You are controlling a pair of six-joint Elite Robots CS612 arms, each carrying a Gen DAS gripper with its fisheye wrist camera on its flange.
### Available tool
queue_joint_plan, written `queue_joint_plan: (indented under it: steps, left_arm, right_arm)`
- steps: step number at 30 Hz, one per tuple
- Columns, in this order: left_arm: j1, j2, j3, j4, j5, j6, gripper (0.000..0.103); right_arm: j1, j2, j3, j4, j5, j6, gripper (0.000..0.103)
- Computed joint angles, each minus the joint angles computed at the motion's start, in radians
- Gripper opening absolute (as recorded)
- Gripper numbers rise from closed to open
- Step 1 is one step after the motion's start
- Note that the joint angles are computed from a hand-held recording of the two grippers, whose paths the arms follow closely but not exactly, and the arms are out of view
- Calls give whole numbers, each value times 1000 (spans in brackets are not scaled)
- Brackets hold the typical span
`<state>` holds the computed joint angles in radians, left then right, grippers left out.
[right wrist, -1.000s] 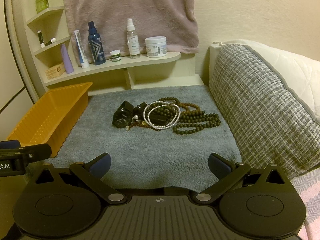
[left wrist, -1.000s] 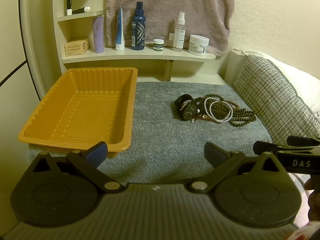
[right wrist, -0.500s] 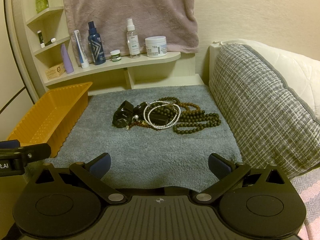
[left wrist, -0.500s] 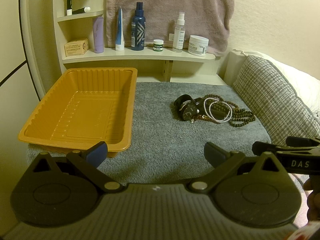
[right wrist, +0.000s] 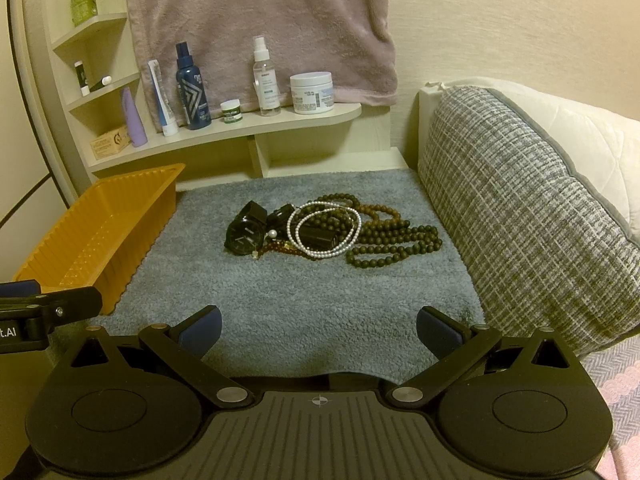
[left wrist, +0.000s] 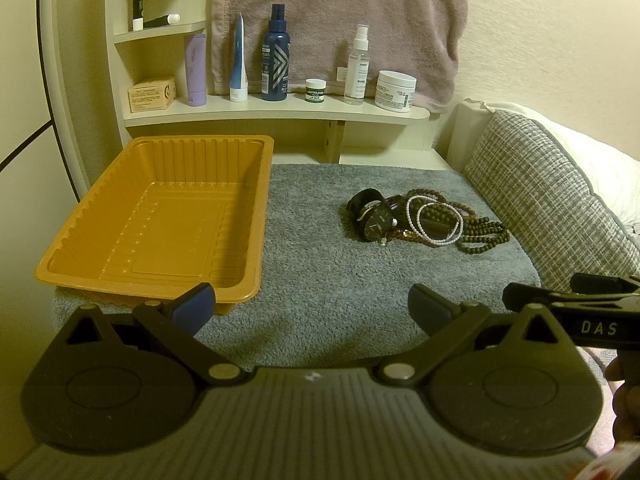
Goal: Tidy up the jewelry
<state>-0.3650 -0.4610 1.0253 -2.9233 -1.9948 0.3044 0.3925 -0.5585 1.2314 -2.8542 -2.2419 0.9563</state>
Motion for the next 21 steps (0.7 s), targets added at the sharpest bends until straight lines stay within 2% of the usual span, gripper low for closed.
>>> queue_joint_plan:
  steps: [10, 13, 18, 21]
  left_arm:
    - [0, 1, -1, 2, -2, -1, 102]
    - [6, 6, -15, 23, -28, -20, 100]
    - [33, 37, -82, 65, -120, -125, 97]
    - [55, 75, -147, 41, -159, -245, 97]
  right_arm:
    - [0, 0, -1, 1, 1, 1, 103]
    - [1, 2, 0, -9, 0, 4, 103]
    - [1, 4, 1, -23, 1, 3, 103]
    - [-1, 6, -3, -36, 0, -8, 103]
